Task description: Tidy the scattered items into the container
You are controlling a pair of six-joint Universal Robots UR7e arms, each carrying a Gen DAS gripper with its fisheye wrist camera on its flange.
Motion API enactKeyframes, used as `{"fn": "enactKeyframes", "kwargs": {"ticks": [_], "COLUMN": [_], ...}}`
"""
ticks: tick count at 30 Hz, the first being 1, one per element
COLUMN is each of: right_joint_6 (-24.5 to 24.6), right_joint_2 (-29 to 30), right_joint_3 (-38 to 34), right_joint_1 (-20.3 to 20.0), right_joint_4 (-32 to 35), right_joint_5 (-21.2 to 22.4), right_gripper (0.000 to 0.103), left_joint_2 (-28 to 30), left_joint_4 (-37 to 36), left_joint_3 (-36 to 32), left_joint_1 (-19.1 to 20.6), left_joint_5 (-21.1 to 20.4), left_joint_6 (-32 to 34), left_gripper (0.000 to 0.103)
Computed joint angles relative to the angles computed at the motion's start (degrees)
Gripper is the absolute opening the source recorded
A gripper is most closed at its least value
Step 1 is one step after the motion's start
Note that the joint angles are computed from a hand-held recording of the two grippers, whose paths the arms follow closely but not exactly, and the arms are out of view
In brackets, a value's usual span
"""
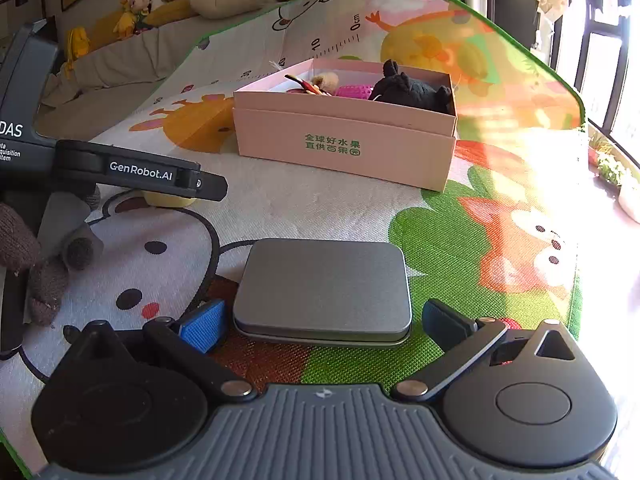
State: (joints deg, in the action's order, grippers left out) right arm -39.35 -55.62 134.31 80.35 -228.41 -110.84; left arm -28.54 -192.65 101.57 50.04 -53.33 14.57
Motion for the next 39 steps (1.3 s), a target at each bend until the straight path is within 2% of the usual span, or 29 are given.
{"fn": "enactKeyframes", "kwargs": {"ticks": [10,11,13,16,21,24,29,33,37,39], "right_joint_6": [-0.1,-0.1,-0.1,0.0,-0.2,-0.2,-0.6,-2.2,-2.0,-2.1], "right_joint_2": [0.1,0.1,0.1,-0.4,-0.2,0.1,0.6,0.7,0.4,0.5], "right_joint_3": [-0.2,-0.2,-0.3,-0.3,-0.7,-0.7,-0.7,0.2,0.3,0.3], "right_joint_1": [0.2,0.2,0.3,0.2,0.6,0.6,0.6,0.3,0.1,0.2], "right_joint_4": [0.1,0.2,0.6,1.5,1.9,1.1,0.1,-1.5,-1.2,-1.3], "right_joint_5": [-0.4,-0.5,-0.6,-0.4,-1.4,-1.4,-1.4,0.7,1.2,1.1], "right_gripper": [0.103,0.103,0.103,0.103,0.103,0.103,0.103,0.092,0.092,0.092], "left_joint_2": [-5.8,-6.0,-6.2,-5.6,-6.0,-6.5,-6.6,-6.7,-6.5,-6.5], "left_joint_4": [-4.0,-4.8,-6.2,-10.2,-9.1,-6.8,-9.1,-9.9,-10.5,-8.6], "left_joint_3": [11.1,11.9,13.0,13.7,13.4,12.9,13.8,14.1,14.2,13.6], "left_joint_1": [-1.0,-1.1,-1.2,-1.4,-0.9,-0.4,-0.1,0.1,-0.2,-0.4], "left_joint_5": [-4.7,-4.8,-5.2,-5.3,-5.6,-5.7,-7.0,-8.0,-8.1,-7.6], "left_joint_6": [1.6,1.7,1.7,2.4,0.0,-2.5,-1.9,-1.3,0.3,0.5], "left_gripper": [0.068,0.07,0.092,0.096,0.101,0.101,0.101,0.102,0.101,0.101]}}
